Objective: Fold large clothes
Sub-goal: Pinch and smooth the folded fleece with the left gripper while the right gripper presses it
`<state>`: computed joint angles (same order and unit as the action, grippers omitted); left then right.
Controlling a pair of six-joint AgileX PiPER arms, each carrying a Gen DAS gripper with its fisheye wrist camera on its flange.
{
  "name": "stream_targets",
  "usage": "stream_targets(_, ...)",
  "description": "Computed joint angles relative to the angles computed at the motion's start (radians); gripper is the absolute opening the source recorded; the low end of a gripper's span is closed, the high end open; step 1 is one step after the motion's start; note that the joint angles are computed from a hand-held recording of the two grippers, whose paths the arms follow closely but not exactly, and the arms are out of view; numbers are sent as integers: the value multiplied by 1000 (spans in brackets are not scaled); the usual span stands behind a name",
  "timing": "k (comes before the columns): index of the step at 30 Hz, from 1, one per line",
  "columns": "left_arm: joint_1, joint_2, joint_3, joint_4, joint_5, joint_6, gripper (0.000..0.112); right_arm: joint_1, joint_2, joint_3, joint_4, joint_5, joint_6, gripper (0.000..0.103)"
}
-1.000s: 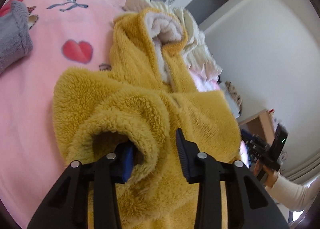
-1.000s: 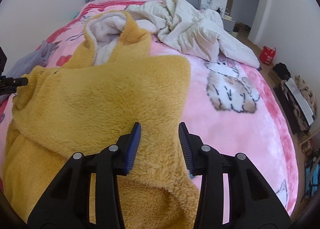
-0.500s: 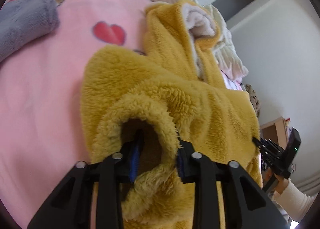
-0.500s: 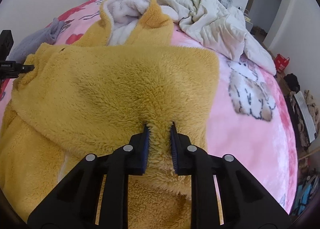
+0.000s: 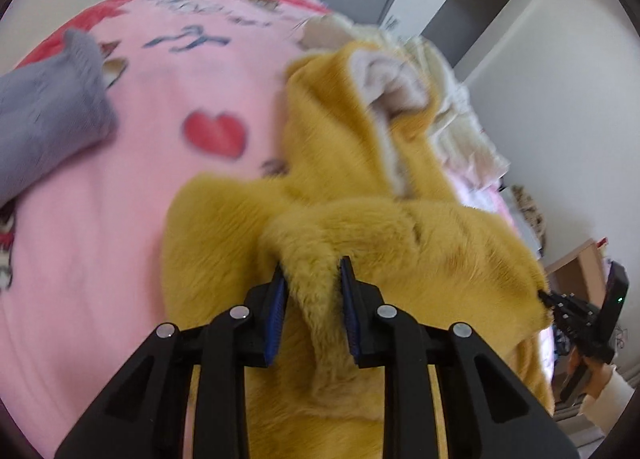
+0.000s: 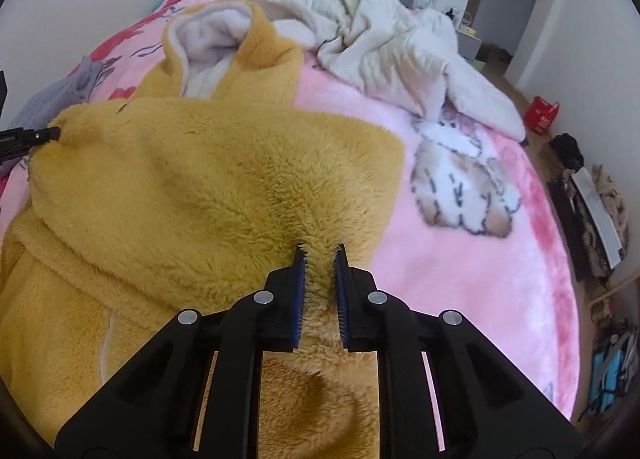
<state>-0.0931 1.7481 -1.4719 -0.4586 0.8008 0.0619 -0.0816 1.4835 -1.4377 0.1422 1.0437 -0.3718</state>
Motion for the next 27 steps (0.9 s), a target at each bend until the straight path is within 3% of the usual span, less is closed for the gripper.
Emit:
stream_targets(7,27,-1,61,-26,18,19,37,49,21,95,-72,-40,53,31)
stream_targets(9,15,2,34,4,32,3,41,15,3,88,-28,-42,64,45)
stream_targets(11,22,-11,24,-10,39,17,53,-54,-57,99,103,-59,2,63)
stream_targets(12,29,-31,31,-31,39,37,57,-88,-92,106,175,-67,-42,66)
stream_targets(14,36,-54,29,-63,65,68,70,-125,-129,88,256,-47,-105,67)
stream_targets(18,43,-69,26,-184,208,205,70,-97,-138,37,279,30,-161,67)
stream_targets(20,17,-70,44,-179,230,218,70,-43,-141,47,239,22,-162,67)
stream_targets(24,-10,-72,95,-165,173,204,70,76,-126,90,118,-25,-81,67)
stream_targets(27,-21,-87,145,-149,104,180,60,125,-68,103,69,-29,-25,67)
